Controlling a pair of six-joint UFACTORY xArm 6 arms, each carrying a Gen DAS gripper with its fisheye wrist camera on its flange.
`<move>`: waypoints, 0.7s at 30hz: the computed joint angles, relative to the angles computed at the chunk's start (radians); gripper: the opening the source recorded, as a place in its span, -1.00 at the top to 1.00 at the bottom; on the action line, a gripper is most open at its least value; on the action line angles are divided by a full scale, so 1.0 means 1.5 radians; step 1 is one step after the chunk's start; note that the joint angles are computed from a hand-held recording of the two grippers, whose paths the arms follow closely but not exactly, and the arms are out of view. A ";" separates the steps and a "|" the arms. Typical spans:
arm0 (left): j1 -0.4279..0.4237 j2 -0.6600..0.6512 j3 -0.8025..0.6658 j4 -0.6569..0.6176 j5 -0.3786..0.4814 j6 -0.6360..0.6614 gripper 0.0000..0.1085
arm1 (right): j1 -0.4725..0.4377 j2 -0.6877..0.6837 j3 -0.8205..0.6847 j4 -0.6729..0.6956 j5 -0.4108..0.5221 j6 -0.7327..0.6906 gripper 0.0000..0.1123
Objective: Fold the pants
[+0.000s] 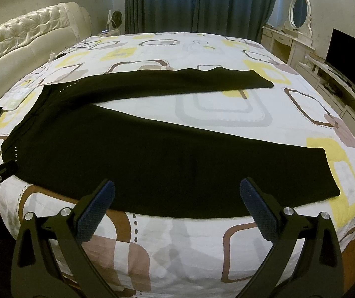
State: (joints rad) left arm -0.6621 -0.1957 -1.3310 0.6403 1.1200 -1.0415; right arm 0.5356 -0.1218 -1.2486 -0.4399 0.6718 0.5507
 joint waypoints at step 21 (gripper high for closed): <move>0.191 -0.067 0.141 -0.014 -0.435 -0.037 -0.71 | -0.017 0.088 -0.129 0.026 -0.028 -0.040 -0.80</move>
State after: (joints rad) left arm -0.3760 -0.2958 -1.1196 0.6200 0.4675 -1.0975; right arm 0.5100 0.0106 -1.4421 -0.4011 0.6298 0.4912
